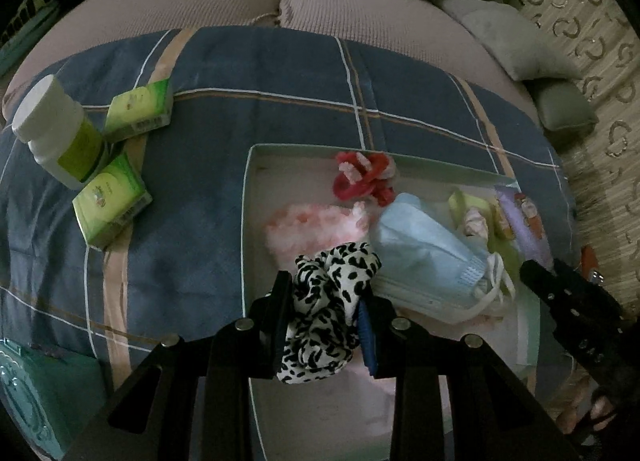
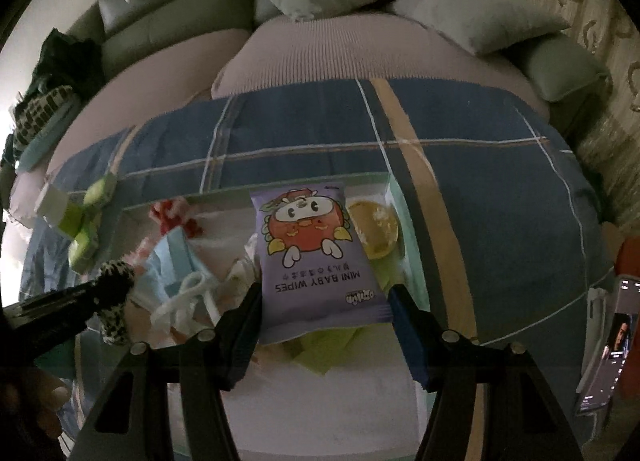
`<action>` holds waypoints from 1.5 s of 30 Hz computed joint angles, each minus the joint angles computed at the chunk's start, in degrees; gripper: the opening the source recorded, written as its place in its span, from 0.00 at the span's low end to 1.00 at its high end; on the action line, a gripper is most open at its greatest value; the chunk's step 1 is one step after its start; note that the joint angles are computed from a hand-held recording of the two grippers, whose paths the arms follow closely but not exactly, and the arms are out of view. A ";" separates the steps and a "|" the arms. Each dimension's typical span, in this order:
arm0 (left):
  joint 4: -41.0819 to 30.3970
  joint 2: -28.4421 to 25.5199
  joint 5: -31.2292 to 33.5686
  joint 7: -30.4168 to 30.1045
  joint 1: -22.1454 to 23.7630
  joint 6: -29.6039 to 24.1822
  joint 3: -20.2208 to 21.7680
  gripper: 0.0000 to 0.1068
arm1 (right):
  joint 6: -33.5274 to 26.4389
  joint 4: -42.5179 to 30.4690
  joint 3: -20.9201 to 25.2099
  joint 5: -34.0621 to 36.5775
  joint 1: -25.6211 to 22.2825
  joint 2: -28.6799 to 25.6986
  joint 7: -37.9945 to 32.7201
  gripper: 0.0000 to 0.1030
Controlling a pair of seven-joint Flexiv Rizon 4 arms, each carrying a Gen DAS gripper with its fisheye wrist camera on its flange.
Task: Organize soft objects
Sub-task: 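Carry the scrunchie and wipes packet over the tray and open both tools, then move both tools back toward the green tissue packs beside the pill bottle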
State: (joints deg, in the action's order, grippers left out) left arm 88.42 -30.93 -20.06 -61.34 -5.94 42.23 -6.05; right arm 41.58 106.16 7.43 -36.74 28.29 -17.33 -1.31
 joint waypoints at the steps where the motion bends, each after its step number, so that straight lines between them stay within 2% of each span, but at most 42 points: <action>1: 0.14 0.14 -0.01 0.10 -0.01 0.17 -0.03 0.29 | -0.11 -0.17 0.07 0.33 -0.07 -0.25 -0.44 0.64; 8: 0.31 0.95 0.05 1.35 -0.32 1.32 -0.38 0.44 | -1.88 -1.25 0.12 1.36 0.21 -0.79 -2.31 0.64; 10: 0.10 1.05 0.16 1.43 -0.47 1.23 -0.34 0.54 | -2.33 -1.52 0.11 1.49 0.30 -0.90 -2.56 0.64; 11: 0.10 1.16 0.14 1.55 -0.46 1.31 -0.33 0.56 | -2.38 -1.58 0.09 1.54 0.29 -0.94 -2.65 0.64; 17: 1.24 2.52 -1.39 2.98 0.20 2.61 -0.68 0.56 | -3.18 -2.01 0.09 1.59 0.50 -0.91 -3.13 0.65; 23: 2.80 4.44 -4.36 4.76 1.01 5.49 -1.25 0.58 | -4.52 -2.07 -0.19 -1.22 1.24 0.01 -1.43 0.65; 26: 3.01 4.63 -5.14 4.65 1.14 7.28 -1.06 0.70 | -4.96 -2.30 -0.03 -2.01 1.26 0.21 -1.23 0.65; 30: 2.43 4.05 -4.70 2.95 1.07 8.54 -0.37 0.71 | -6.24 -2.72 0.03 -2.62 1.42 0.28 -0.75 0.65; 32: 1.62 3.30 -2.64 0.95 0.51 9.43 0.82 0.72 | -6.21 -2.68 0.01 -3.23 1.40 0.34 -0.45 0.68; 34: 1.04 2.73 -0.61 -0.93 0.15 10.47 1.72 0.82 | -6.35 -2.98 -0.01 -4.00 1.54 0.20 -0.48 0.83; 35: 0.83 2.41 0.17 -1.87 0.11 11.14 2.07 0.83 | -6.37 -3.14 -0.02 -4.27 1.58 0.07 -0.61 0.85; 42: -0.64 0.96 4.38 -7.69 0.15 13.30 3.80 0.87 | -6.60 -4.75 -0.25 -4.64 2.07 -1.39 -2.17 0.87; 44: -0.68 0.78 5.59 -8.87 0.18 14.55 4.10 0.88 | -6.84 -4.81 -0.43 -5.04 2.29 -1.44 -1.97 0.90; 45: -0.71 0.71 5.76 -9.12 0.39 14.83 3.95 0.88 | -6.86 -4.76 -0.53 -5.36 2.39 -1.42 -1.65 0.96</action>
State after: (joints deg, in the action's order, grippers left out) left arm 87.71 -30.22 -14.30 -70.46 -5.56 57.06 -2.09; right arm 34.72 101.40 6.91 -42.10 30.68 -18.75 -2.96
